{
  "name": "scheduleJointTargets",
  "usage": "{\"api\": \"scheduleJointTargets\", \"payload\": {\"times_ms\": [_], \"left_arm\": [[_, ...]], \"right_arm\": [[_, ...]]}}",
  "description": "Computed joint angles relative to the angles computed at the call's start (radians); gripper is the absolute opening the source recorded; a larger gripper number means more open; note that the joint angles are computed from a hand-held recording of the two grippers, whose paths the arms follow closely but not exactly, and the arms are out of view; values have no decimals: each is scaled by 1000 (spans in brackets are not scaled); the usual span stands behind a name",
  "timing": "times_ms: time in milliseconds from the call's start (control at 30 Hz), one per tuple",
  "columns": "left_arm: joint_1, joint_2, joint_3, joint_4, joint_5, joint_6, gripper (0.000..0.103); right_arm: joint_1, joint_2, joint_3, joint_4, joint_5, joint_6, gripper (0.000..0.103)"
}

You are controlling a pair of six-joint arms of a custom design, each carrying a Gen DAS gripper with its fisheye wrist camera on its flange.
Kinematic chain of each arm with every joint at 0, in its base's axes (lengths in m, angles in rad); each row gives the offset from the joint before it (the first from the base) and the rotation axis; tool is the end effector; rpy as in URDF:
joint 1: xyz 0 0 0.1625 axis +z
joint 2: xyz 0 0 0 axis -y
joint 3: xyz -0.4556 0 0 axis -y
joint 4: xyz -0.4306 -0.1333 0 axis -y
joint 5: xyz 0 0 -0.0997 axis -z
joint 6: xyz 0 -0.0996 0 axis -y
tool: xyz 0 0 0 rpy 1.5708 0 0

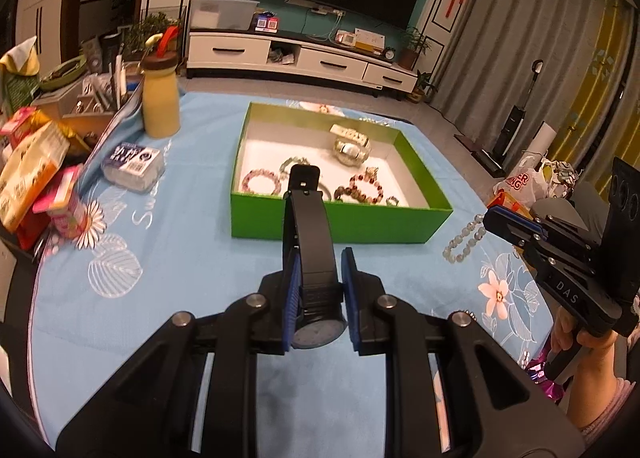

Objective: Organize jewelry

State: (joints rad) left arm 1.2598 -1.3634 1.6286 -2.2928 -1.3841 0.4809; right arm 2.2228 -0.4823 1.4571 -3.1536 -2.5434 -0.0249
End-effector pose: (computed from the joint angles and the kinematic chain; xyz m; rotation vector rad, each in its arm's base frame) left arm -0.0520 -0.6577 0.4516 1.0423 2.6542 -0.6377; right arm 0.5012 -0.5725 0.0284 0.3850 -2.1892 1.0120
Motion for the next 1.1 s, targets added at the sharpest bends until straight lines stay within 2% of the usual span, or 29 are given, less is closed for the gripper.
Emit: {"api": "scheduleJointTargets", "payload": {"times_ms": [667,1100], "left_arm": [[-44,94,-82,-25,-25,27,20],[-64,189,-158,-33,-23,39,20]], "right_arm": [[-28,5,-65,-94,-10,-113,7],[-73,3,-91,-113,12,-139,7]]}}
